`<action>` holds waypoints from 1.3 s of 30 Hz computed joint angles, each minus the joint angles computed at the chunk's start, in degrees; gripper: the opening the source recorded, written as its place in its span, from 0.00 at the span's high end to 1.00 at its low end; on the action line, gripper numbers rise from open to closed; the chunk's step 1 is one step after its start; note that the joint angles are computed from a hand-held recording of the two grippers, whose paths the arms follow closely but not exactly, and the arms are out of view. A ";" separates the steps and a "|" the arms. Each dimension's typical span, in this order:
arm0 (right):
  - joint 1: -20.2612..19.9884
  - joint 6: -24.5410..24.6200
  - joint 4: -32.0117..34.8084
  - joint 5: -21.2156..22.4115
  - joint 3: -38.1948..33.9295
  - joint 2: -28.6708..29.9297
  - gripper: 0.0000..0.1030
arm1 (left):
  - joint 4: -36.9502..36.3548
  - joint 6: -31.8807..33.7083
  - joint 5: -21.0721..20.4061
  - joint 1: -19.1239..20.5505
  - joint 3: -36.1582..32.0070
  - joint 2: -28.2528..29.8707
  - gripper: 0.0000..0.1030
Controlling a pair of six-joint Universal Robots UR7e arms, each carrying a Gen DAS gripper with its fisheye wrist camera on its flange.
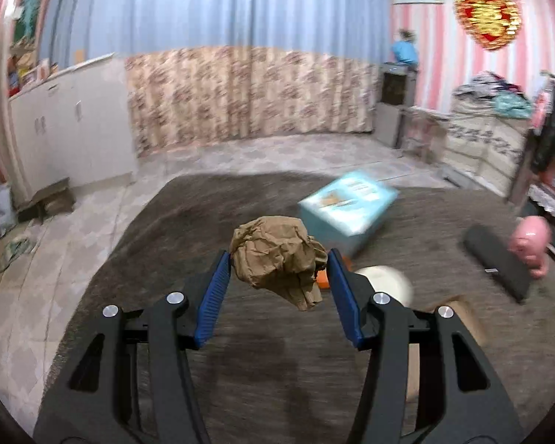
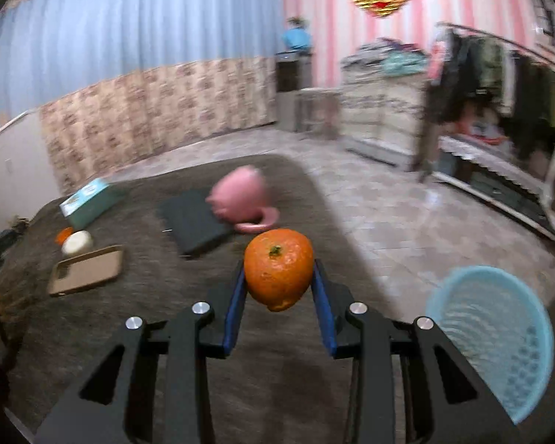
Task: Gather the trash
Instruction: 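Carry the paper and tangerine over the blue basket with both tools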
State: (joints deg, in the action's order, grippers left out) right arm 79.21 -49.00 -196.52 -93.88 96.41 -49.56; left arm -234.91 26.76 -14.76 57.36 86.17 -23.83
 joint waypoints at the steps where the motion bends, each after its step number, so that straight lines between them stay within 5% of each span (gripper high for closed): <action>1: -0.55 0.00 -0.78 0.13 0.43 -0.95 0.66 | 1.53 -1.39 -0.73 -0.59 -0.03 0.12 0.49; 10: -5.12 1.74 -5.55 1.43 0.22 -5.41 0.66 | 21.90 -16.38 -7.23 -5.47 -3.60 4.43 0.49; 39: -14.52 10.36 -1.89 -1.94 -8.37 -7.26 0.66 | 54.85 -13.49 -27.23 -12.36 -47.87 34.09 0.49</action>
